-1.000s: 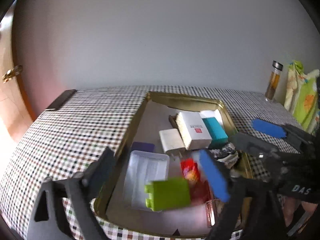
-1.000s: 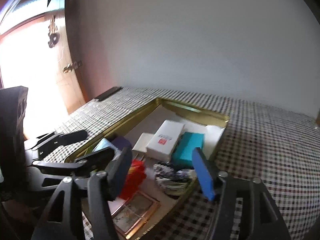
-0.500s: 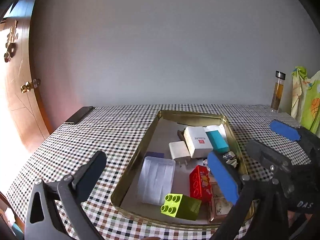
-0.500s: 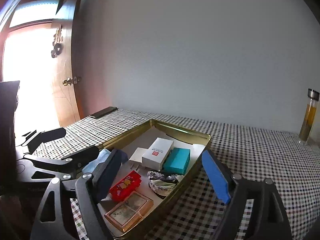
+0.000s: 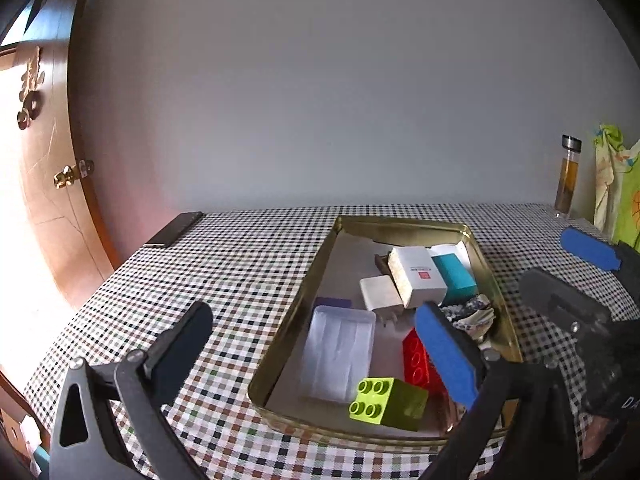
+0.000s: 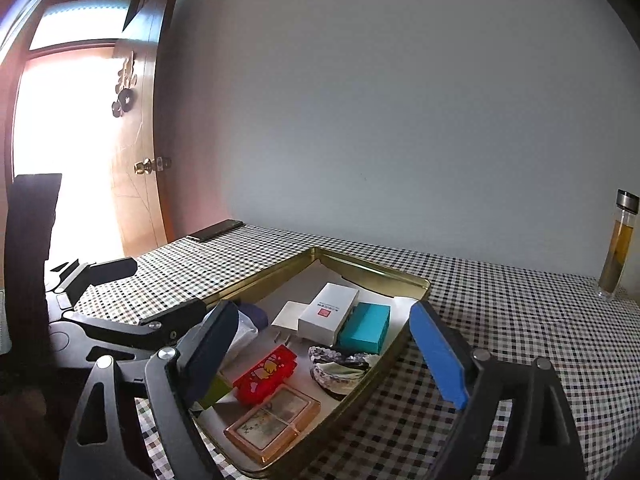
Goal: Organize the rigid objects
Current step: 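Withdraw both open tools upward from the tin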
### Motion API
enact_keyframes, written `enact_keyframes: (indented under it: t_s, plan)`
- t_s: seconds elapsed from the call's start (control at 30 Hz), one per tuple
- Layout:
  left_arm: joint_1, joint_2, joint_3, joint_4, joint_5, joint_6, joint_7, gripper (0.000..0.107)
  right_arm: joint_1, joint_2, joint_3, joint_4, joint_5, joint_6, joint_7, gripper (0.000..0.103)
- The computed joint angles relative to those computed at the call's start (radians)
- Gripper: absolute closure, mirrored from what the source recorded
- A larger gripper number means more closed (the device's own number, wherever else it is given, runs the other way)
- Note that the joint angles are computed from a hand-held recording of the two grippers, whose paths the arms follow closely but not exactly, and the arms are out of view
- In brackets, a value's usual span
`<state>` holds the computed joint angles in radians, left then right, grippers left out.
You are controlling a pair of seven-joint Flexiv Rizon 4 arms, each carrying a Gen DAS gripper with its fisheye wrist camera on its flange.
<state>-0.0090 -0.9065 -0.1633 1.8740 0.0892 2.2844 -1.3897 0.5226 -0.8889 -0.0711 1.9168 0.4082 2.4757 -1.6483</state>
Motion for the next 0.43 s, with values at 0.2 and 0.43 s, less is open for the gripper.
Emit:
enact_keyframes:
  t_s: [0.2, 0.43]
  plan:
    - [-0.001, -0.006, 0.006, -0.002, -0.015, 0.003, -0.007, 0.004, -0.002, -0.002, 0.003, 0.000, -0.008, -0.004, 0.001, 0.014]
    - [0.010, -0.017, -0.002, -0.012, 0.006, 0.004, -0.012, 0.004, -0.008, -0.006, 0.006, -0.001, -0.015, -0.007, 0.013, 0.014]
